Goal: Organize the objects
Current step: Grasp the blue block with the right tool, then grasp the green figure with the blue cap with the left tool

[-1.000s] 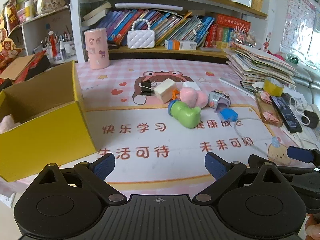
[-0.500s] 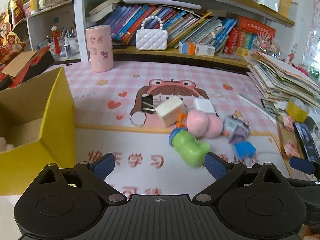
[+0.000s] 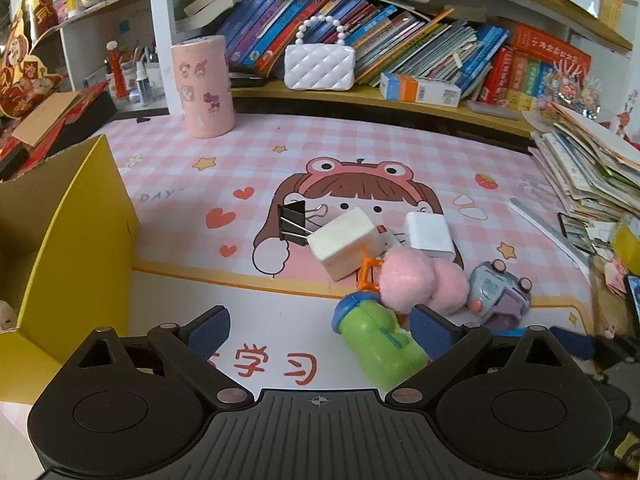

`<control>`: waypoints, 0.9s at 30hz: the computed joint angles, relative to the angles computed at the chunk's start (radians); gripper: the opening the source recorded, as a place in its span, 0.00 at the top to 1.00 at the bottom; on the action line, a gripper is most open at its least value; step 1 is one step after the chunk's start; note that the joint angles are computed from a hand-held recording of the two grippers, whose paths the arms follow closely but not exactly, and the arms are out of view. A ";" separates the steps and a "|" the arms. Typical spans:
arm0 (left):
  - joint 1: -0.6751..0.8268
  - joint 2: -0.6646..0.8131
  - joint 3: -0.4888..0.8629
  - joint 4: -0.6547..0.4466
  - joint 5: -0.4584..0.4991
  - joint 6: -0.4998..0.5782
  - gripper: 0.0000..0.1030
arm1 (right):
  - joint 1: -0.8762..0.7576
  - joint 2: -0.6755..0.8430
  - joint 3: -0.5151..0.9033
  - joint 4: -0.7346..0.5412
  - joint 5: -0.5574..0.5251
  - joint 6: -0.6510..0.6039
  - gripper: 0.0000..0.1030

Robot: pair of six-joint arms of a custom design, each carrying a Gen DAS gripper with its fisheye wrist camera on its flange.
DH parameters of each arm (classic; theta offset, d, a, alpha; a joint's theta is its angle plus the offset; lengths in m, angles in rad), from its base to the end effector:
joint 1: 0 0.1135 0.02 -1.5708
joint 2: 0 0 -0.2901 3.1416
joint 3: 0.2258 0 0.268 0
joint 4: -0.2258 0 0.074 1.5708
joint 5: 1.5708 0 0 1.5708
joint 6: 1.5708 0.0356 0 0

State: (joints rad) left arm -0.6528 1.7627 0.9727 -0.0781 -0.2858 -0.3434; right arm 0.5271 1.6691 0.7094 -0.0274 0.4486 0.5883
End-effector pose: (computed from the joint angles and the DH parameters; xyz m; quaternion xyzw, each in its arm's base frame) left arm 0.3014 -0.2178 0.1724 0.0948 0.9258 -0.0453 0.3631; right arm 0.2722 0.1406 0.1342 0.0925 0.9313 -0.0323 0.3508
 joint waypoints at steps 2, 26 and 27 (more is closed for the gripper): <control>-0.002 0.025 0.025 -0.010 0.000 -0.008 0.05 | -0.017 0.005 -0.006 0.014 -0.042 -0.021 0.58; 0.003 0.057 -0.003 0.038 0.059 -0.029 0.59 | 0.056 -0.188 -0.100 0.020 -0.028 -0.041 0.62; 0.010 0.028 -0.028 0.049 0.061 -0.028 0.59 | 0.072 -0.187 -0.096 0.014 -0.023 -0.032 0.62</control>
State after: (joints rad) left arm -0.6430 1.7902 0.9449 -0.0292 -0.2244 -0.3717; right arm 0.5987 1.4816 0.6135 -0.0130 0.4256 0.5565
